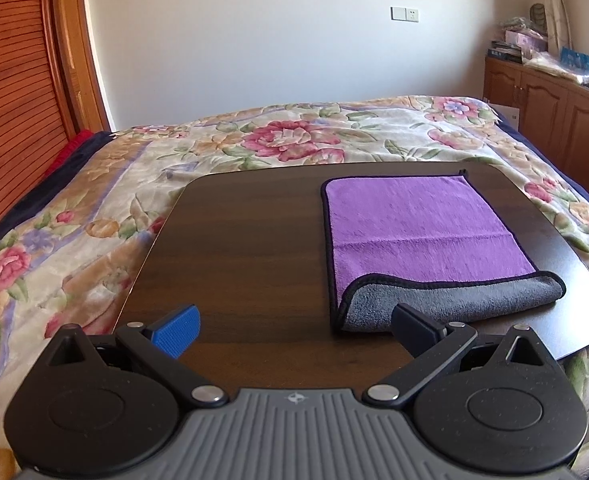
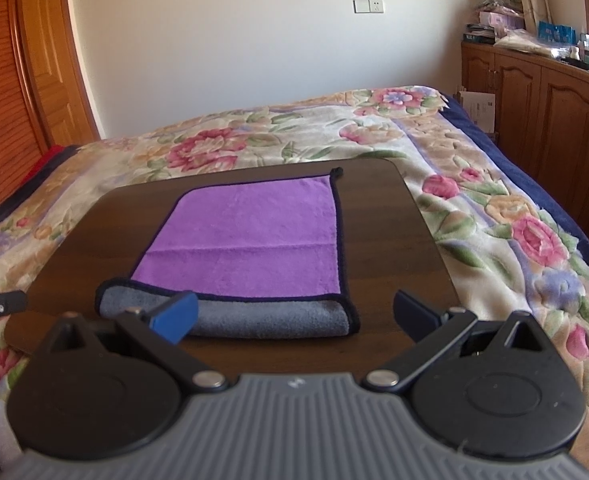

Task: Fold towel

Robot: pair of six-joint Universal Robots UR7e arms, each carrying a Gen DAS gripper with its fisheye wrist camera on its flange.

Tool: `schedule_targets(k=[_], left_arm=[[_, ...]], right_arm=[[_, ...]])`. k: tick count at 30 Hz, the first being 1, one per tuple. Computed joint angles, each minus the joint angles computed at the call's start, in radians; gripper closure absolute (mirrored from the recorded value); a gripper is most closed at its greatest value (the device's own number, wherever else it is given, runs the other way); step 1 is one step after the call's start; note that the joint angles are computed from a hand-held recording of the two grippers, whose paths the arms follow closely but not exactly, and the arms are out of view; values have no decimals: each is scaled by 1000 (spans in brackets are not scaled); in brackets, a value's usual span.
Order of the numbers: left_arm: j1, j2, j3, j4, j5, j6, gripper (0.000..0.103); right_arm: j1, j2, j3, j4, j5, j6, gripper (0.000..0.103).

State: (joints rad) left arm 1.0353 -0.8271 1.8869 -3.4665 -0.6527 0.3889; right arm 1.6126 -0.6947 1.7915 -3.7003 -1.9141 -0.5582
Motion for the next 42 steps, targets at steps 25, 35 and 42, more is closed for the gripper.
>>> schedule_targets(k=[25,35,42], left_arm=[[32,26,-84,126,-70,-11,3],[51,48,-121,136,-108,0,3],[69,64,-152,143,-145,7,3]], right_arm=[[-8,9,-60,97,12,-92,0],[-11,16,-92,144,13,-145,0],[-20,26,-106,132,31,-181,0]])
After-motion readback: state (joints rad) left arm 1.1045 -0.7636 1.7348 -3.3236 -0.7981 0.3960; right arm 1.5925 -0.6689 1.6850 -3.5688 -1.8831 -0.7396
